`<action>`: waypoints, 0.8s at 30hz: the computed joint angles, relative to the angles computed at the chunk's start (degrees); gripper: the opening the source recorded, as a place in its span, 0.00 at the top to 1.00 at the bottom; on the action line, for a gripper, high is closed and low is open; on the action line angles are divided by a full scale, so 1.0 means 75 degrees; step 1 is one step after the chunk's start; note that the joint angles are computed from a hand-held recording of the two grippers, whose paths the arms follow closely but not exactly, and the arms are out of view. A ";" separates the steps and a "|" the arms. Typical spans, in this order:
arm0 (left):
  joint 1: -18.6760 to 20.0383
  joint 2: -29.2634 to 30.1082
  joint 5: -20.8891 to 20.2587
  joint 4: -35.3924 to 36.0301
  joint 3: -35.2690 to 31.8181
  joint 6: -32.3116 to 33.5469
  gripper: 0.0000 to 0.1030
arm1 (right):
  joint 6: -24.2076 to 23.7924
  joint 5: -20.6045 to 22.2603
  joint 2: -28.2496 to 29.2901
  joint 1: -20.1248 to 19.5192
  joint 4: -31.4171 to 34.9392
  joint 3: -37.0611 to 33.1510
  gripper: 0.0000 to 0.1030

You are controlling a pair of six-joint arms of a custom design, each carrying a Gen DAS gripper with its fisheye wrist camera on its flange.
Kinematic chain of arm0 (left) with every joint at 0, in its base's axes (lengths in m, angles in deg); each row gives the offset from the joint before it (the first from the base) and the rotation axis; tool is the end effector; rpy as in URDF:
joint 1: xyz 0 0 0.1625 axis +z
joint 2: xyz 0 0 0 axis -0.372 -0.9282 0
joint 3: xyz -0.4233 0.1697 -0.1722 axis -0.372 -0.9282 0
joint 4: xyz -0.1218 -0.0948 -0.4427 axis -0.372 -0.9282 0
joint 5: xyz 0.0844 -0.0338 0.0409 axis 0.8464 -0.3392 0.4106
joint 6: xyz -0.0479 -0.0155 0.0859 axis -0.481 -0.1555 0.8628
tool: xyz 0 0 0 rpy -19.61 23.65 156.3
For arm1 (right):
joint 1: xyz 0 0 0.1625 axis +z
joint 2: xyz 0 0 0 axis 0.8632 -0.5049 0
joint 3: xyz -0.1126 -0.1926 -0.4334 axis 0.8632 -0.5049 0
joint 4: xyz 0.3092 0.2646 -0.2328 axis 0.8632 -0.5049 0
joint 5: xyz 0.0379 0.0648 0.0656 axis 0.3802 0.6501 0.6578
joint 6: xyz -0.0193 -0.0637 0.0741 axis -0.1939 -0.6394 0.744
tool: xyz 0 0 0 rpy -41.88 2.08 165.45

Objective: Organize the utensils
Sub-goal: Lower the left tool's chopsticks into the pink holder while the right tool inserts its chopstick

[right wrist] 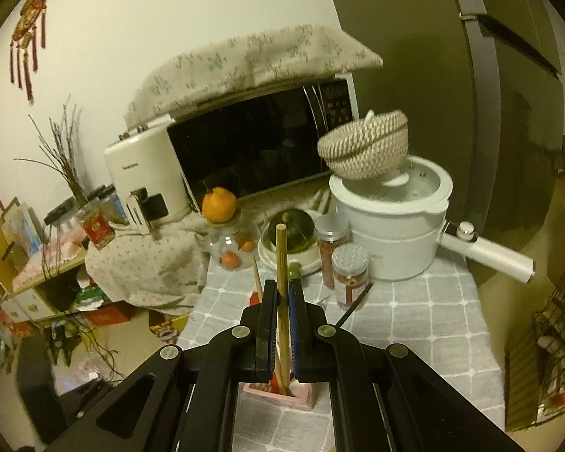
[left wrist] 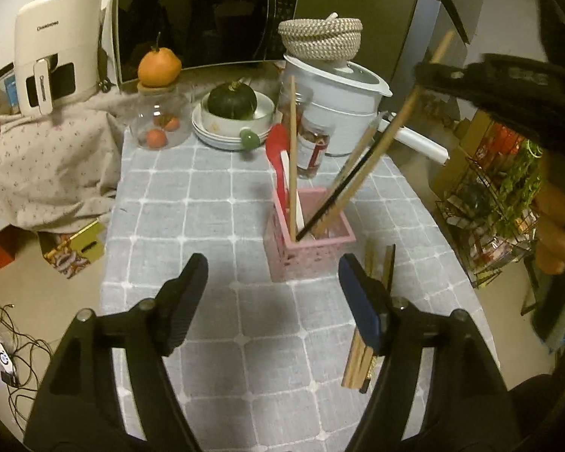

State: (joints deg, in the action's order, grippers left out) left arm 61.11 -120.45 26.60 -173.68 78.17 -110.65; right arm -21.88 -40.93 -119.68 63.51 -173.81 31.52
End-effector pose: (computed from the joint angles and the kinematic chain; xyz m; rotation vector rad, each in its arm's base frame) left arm -0.1684 -0.4015 0.3196 0.5054 2.4454 -0.8286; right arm 0.4052 -0.4723 0.1804 0.6553 -2.4733 1.0803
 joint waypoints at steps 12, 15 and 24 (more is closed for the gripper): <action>0.0151 -0.0114 -0.0154 0.0299 0.0001 -0.0183 0.28 | 0.0284 -0.0425 0.0619 -0.0145 0.0827 -0.0415 0.94; 0.0171 -0.0111 -0.0147 0.0360 -0.0008 -0.0203 0.28 | 0.0385 -0.0565 0.0690 -0.0175 0.0984 -0.0503 0.94; 0.0179 -0.0074 -0.0156 0.0333 -0.0014 -0.0179 0.27 | 0.0678 -0.0713 0.0719 -0.0283 0.1355 -0.0610 0.94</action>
State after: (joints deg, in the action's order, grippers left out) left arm 62.45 -121.01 25.44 -171.18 78.06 -111.99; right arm -16.79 -46.27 -114.28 61.39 -163.65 26.95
